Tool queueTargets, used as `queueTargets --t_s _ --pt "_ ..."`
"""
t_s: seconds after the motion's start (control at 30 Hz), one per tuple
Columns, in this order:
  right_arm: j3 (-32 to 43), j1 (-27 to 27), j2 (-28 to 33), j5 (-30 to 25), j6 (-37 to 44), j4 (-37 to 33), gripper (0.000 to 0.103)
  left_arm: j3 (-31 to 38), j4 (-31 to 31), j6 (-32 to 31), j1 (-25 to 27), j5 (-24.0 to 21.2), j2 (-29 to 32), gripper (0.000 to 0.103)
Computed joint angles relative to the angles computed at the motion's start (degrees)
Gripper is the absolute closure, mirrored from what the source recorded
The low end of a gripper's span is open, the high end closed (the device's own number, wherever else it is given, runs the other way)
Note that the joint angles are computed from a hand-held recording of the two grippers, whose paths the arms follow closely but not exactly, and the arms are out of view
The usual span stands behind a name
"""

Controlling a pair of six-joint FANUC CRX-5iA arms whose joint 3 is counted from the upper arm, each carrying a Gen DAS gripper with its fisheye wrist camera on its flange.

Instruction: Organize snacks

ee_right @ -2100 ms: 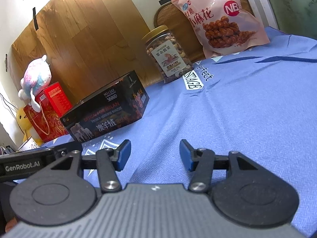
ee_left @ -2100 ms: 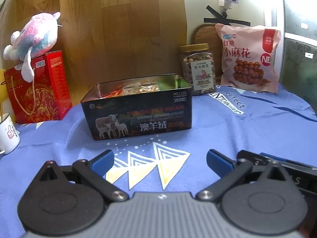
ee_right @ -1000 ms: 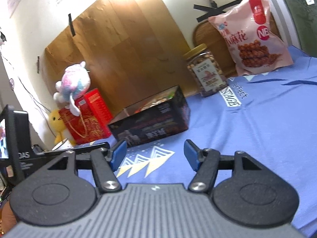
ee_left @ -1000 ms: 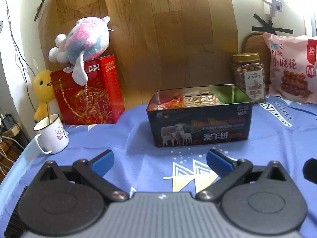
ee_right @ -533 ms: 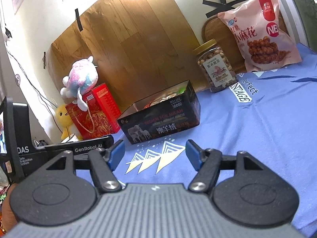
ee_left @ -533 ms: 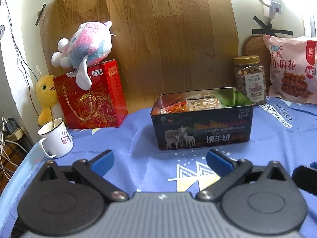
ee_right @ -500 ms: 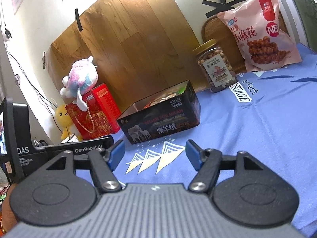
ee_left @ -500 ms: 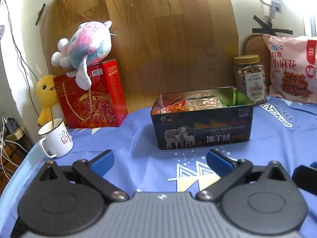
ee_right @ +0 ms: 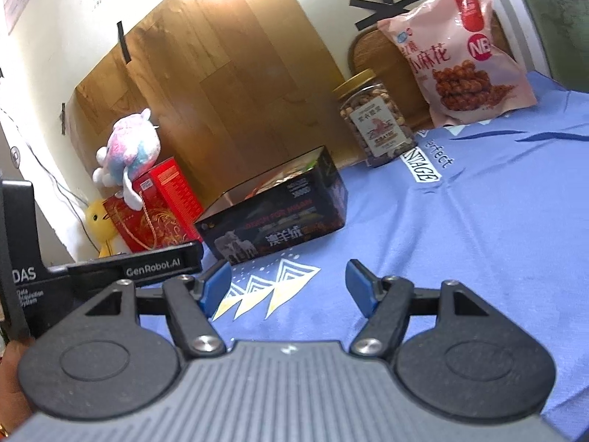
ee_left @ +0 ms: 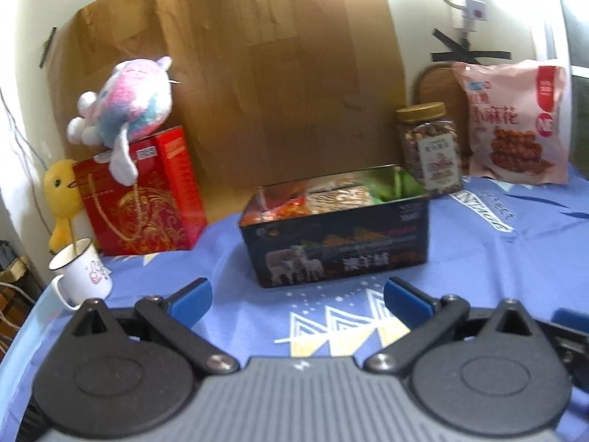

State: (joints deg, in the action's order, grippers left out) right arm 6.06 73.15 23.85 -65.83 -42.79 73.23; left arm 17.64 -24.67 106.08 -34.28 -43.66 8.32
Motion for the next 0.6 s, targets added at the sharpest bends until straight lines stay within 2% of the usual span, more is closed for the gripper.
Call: queueTargets --t_s 0.17,0.33,0.6 --pt "-0.27 0.03 -0.25 0.52 -0.25 -0.84 0.032 -0.52 3.02 -1.62 0.59 0.03 -0.02 0.0" --pt "-1.09 0.14 -0.67 -0.66 -1.28 -0.01 0.032 1.29 0.61 -0.6 -0.64 -1.8 0.89 0.0" --pt "-2.09 0.23 -1.27 0.58 -2.26 0.5 0.032 2.76 -1.72 0.32 -0.56 -5.21 1.06 0.0"
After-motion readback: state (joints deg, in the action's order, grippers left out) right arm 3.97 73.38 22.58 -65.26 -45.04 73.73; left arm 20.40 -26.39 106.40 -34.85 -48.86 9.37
